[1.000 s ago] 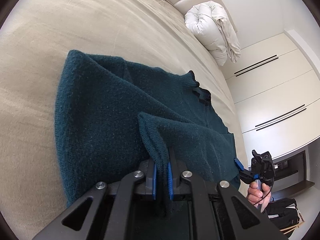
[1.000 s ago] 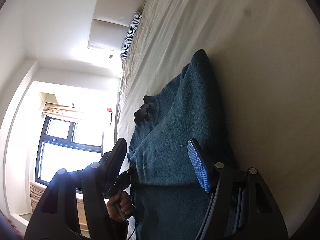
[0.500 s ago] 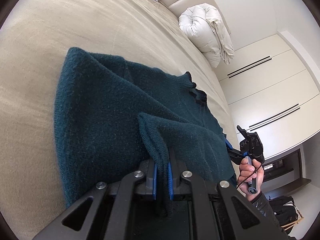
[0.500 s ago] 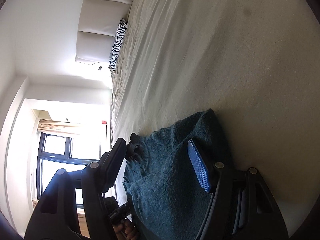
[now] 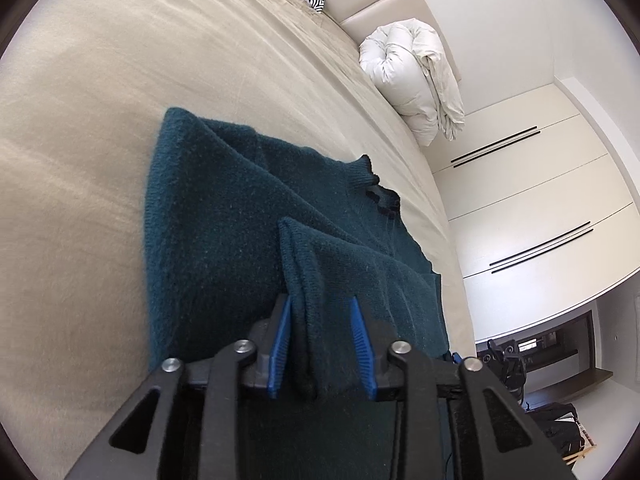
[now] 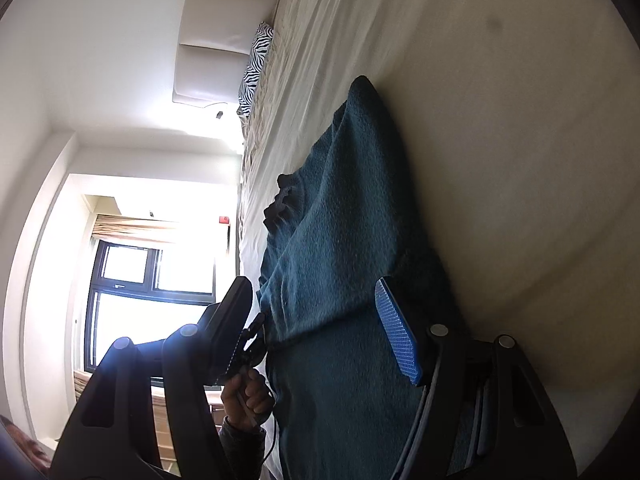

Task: Fold small clothes
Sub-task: 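Grasp the sweater hem with both grippers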

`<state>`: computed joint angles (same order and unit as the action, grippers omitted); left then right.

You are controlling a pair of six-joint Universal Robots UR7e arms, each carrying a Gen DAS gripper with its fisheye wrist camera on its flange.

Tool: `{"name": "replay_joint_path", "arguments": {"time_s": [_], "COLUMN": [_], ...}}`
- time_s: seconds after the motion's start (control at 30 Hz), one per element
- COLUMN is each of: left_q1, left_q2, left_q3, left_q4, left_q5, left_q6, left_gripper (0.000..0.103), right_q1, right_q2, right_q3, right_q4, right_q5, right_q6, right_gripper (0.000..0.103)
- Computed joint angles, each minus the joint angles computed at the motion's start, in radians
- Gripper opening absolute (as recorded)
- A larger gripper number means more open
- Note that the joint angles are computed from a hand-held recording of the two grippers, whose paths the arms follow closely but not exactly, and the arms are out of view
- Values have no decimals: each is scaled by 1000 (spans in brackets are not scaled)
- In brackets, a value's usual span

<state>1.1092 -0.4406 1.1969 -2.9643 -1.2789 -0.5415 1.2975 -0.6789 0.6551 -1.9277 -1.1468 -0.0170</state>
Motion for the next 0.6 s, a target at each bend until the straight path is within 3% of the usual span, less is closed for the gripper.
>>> {"name": "replay_joint_path", "arguments": {"time_s": [0.03,0.1,0.2,0.4,0.6], "left_q1": [-13,-35,-64,-154,-234], "left_q2": [-19,-59,-126,-240,-295], "left_q3": [25,90,207,445,635], "left_q4": [6,-22,-74,-131,-140], "left_q5": [36,89,138,231,239], "left_q6": [-5,-8,-38,-92,-221], "left_gripper": [58,69,69,69,69], "right_q1": [-5,-15,-25,-34,-45], "right_q2": [-46,-132,-231,-409,-564], "right_q3": [79,220,376,627,789], "right_q4": [-43,-115,-182,-266,-291], "right_q5": [8,24,25,-41,-135], "right_q6": [6,2,-15,-89,-178], "right_gripper": [65,65,65,65,65]}}
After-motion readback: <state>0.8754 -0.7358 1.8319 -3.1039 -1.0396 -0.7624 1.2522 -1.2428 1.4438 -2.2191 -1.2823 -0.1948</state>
